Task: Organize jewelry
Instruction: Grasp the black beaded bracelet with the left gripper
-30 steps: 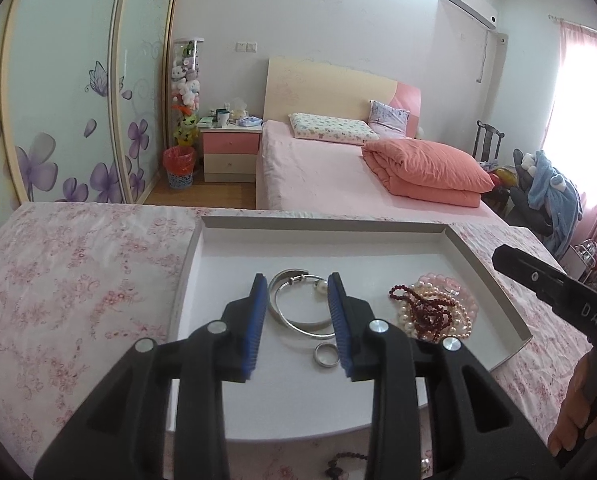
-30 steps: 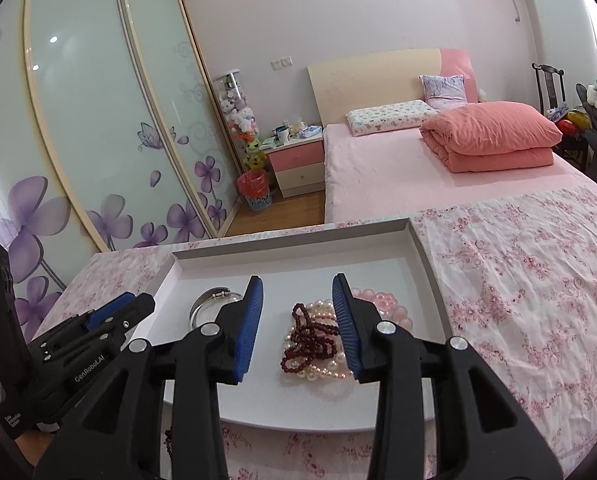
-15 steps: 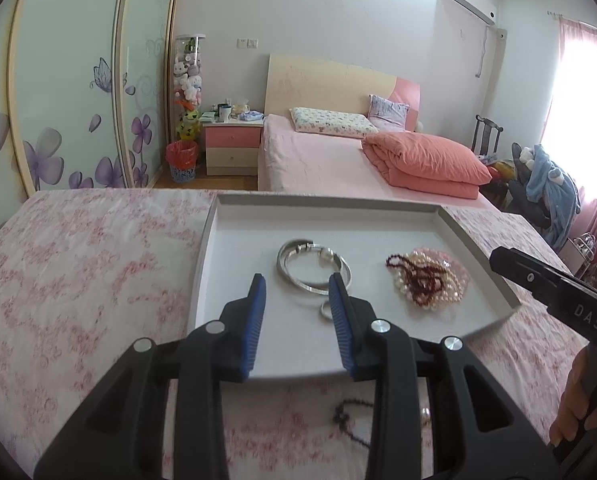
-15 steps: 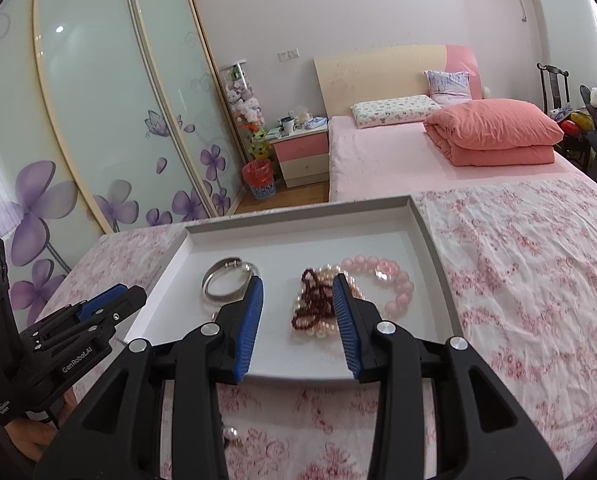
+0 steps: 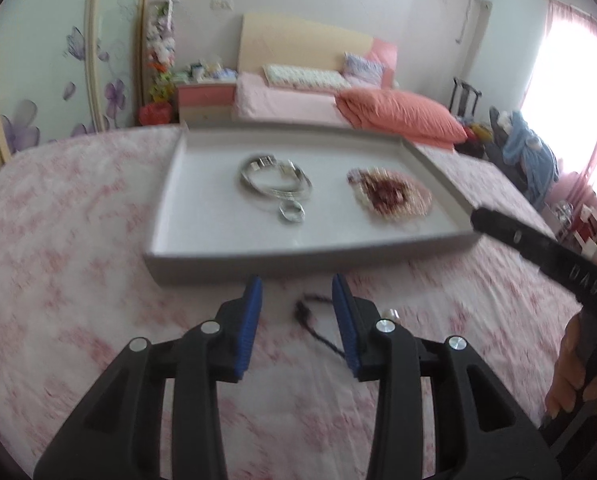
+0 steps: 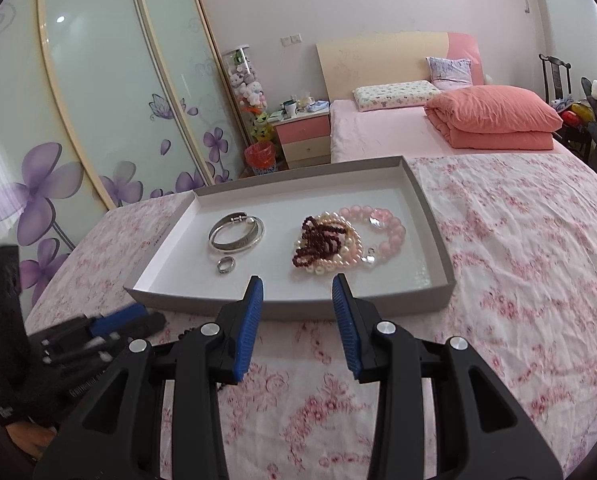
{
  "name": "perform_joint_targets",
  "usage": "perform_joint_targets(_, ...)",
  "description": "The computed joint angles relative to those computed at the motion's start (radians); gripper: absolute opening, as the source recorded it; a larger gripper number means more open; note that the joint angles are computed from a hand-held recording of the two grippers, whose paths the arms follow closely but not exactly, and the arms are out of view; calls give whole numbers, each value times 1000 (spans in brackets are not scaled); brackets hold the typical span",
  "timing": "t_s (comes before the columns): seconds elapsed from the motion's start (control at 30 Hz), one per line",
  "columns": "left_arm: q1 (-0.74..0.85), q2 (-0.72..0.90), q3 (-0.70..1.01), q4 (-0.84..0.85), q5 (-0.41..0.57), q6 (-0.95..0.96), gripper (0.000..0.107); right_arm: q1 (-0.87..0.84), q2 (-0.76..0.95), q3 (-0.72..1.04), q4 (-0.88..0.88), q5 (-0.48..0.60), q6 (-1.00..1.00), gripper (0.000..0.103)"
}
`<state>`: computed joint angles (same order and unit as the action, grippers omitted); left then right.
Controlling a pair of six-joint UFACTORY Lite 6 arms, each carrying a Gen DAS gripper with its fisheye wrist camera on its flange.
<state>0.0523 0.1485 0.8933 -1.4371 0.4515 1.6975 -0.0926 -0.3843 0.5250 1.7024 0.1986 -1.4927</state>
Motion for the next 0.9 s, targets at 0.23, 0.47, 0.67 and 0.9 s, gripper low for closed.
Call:
perform_joint_targets(0.23,-89,60,4,96,-128,-83,37,-26,-19,-21,-37,13,38,38)
perform_joint_targets(0.47,-71,80,30,106,-234,-95,25,-30,-17,-33,-12,23,10,38)
perform_joint_targets(0.67,12,115,78,167,-243,-136,21,-4,-8,-35,-6,17,4,38)
perform_joint_targets(0.9,34,117,85,186,-224,-158,7,81,15,-40,-124,15,80,38)
